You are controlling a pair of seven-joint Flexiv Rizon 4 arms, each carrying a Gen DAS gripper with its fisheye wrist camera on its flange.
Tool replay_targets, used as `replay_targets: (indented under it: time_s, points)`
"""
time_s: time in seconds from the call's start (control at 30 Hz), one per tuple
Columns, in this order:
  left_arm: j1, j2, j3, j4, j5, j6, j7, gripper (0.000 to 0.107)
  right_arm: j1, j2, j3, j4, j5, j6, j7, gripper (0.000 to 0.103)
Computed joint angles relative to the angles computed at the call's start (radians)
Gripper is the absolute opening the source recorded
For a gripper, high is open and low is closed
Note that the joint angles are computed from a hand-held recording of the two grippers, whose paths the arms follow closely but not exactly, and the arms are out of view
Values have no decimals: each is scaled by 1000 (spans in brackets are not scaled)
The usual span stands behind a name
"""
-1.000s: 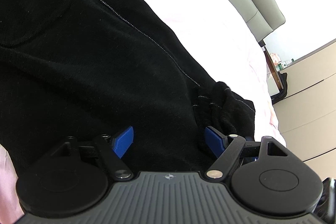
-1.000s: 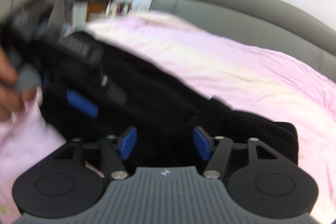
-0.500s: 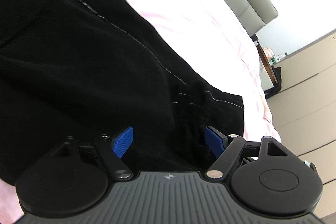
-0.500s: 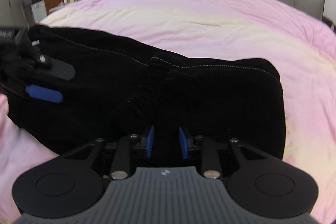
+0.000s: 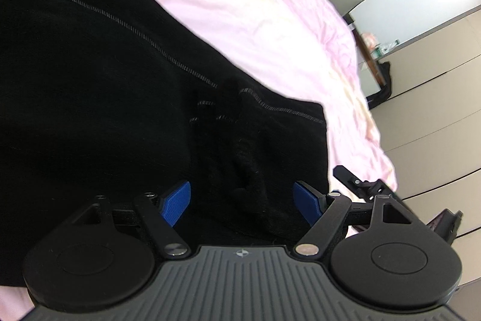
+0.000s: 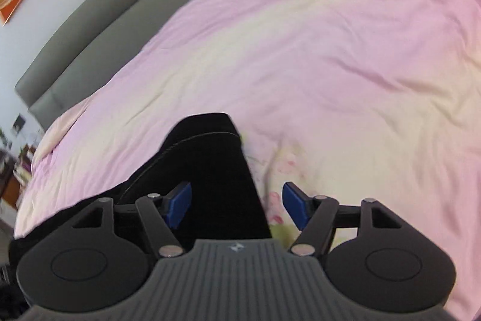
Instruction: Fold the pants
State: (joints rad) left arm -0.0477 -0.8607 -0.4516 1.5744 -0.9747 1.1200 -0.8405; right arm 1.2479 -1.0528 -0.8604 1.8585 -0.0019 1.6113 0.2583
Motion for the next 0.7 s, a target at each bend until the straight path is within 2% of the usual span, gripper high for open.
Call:
replay_targets:
  time_s: [0.1, 0.2, 0.3, 0.33, 0.43, 0.6, 0.7]
  points:
    - [-24, -27, 24, -35, 27, -25, -69, 90, -74, -1, 88, -22, 75, 70, 67, 65]
    - [-12, -52, -13, -40, -17, 12, -91, 87, -93, -10, 109, -34, 97, 96, 57, 65]
    - [-18, -61, -1, -46, -14, 21, -152, 58, -102, -20, 105, -67, 73, 75, 25, 65]
    - [-7, -59, -15, -39, -20, 30, -134, 50, -106, -20, 105, -78, 68, 72, 17, 65]
    - [12, -48, -54, -9, -49, 85, -68, 40, -114, -29, 107, -89, 70, 82, 2, 65]
    - [36, -28, -106, 23, -105, 142, -4, 37, -93, -39, 90, -80, 95, 97, -15, 65]
    - [65, -7, -149, 42, -192, 171, 57, 36, -76, -50, 72, -73, 122, 112, -14, 64]
